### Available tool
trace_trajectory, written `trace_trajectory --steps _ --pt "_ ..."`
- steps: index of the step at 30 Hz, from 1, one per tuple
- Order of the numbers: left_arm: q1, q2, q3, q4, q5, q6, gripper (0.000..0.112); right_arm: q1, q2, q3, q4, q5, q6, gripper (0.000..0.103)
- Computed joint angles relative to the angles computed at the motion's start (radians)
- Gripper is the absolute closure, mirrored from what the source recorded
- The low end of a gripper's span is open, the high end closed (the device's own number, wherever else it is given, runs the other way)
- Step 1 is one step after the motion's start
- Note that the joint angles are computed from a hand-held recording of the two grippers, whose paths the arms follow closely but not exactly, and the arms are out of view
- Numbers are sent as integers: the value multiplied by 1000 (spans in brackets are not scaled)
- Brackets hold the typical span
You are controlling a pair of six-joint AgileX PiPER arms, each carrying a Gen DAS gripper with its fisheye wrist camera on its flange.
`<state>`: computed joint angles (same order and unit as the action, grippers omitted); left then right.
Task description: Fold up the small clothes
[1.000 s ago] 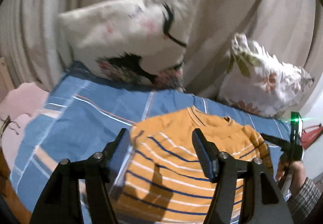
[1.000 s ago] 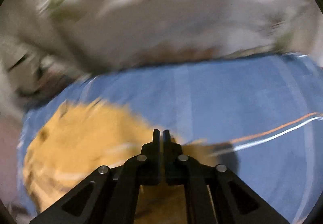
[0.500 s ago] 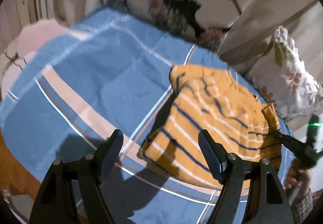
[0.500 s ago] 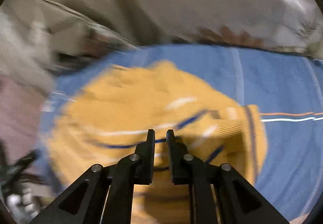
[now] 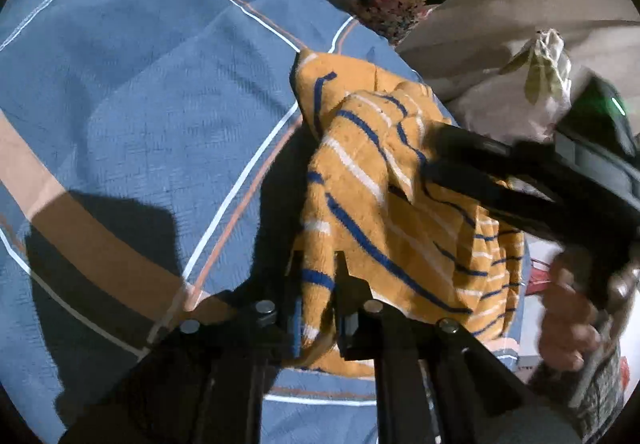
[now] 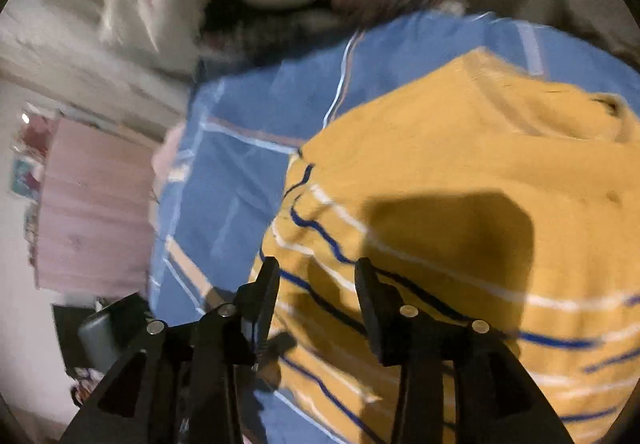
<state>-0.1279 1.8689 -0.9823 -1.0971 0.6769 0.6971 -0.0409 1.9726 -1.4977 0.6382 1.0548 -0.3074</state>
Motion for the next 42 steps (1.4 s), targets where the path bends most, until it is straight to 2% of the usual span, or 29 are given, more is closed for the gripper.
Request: trace_trajectory --steps 2,4,6,10,14,15,16,17,18,19,22,26,28,31,34,37,40,42 --pt "26 3 7 -35 47 41 101 72 36 -42 -114 -24 108 54" --pt "43 -8 23 -43 75 74 103 135 52 -68 -222 -56 188 42" --pt "61 -24 37 -64 111 102 103 199 70 -106 -340 -51 276 33" --pt "88 -57 66 -104 164 170 103 315 134 -206 -579 5 414 26" --pt "100 -50 82 -143 197 200 103 414 171 -230 -784 46 511 27" --pt "102 -48 86 -148 196 200 103 430 165 -214 -824 39 524 35" --pt "103 -54 95 -154 192 203 103 446 156 -190 -873 26 548 52" --pt "103 -62 104 -160 187 208 103 462 130 -138 -945 -4 580 61" --pt "102 -74 116 -164 181 212 103 464 104 -95 -976 -34 594 78" --pt "97 -86 127 -169 173 213 103 456 68 -40 -990 -78 593 86" --pt "89 -131 144 -159 179 189 103 392 -24 54 -886 -171 526 91" --pt "132 -273 179 -147 201 136 102 219 -178 167 -581 -266 292 92" --pt "145 -367 189 -102 175 71 97 126 -233 196 -418 -270 156 92" --pt "113 -468 203 -22 98 -52 81 -80 -326 248 -185 -228 -64 92" --pt "9 -467 173 62 5 -188 81 -333 -351 281 6 -137 -308 92" --pt "-114 -423 136 97 -59 -278 81 -570 -306 294 65 -88 -444 92" --pt "-243 -303 39 131 -106 -347 81 -745 -210 287 89 -55 -500 92" --pt "-309 -261 4 149 -113 -380 81 -810 -156 285 91 -43 -527 92"
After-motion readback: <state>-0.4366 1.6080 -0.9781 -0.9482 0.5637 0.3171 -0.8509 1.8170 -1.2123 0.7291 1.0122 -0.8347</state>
